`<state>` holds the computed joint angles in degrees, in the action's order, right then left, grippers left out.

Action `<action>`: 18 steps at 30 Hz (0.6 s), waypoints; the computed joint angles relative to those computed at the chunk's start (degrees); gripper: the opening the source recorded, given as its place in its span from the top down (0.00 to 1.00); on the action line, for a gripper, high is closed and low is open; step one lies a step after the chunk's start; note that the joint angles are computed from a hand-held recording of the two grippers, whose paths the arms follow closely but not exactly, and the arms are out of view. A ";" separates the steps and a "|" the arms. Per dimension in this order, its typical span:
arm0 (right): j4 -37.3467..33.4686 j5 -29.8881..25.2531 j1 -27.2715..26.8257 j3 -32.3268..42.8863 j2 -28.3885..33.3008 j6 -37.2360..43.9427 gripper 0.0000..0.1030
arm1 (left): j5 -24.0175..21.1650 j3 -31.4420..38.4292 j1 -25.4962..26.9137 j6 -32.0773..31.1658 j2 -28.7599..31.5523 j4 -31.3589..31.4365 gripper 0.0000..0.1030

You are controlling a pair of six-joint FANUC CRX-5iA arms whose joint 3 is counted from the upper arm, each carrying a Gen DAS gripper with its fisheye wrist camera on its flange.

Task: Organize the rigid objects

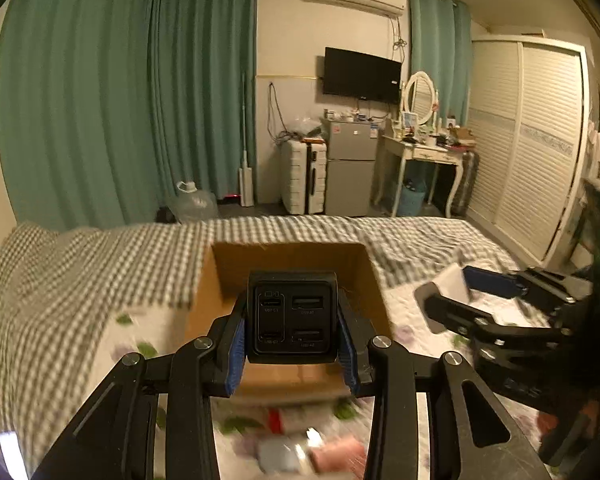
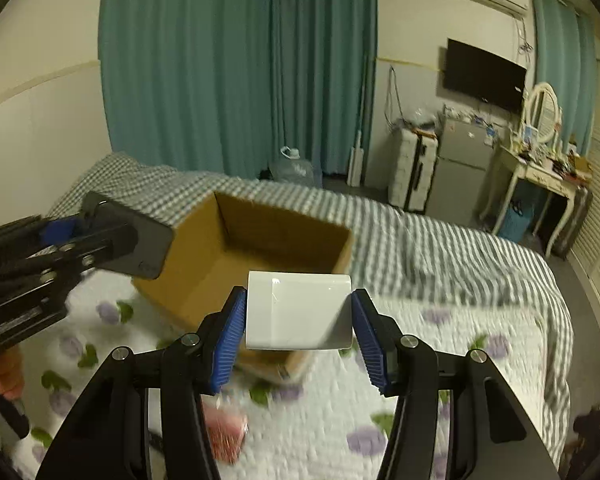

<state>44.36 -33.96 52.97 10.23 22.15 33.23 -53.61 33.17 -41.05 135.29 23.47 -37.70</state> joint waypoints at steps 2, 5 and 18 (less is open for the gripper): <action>0.93 0.13 -0.29 2.52 2.37 0.61 0.49 | 1.55 0.85 2.60 -2.59 2.01 2.47 0.63; -0.72 -0.01 -0.66 5.93 5.56 2.81 0.49 | 3.11 1.03 5.52 -5.28 4.65 6.55 0.63; -7.39 -2.32 -0.99 11.65 10.26 9.47 0.49 | 0.37 1.36 8.29 -5.85 8.33 11.54 0.58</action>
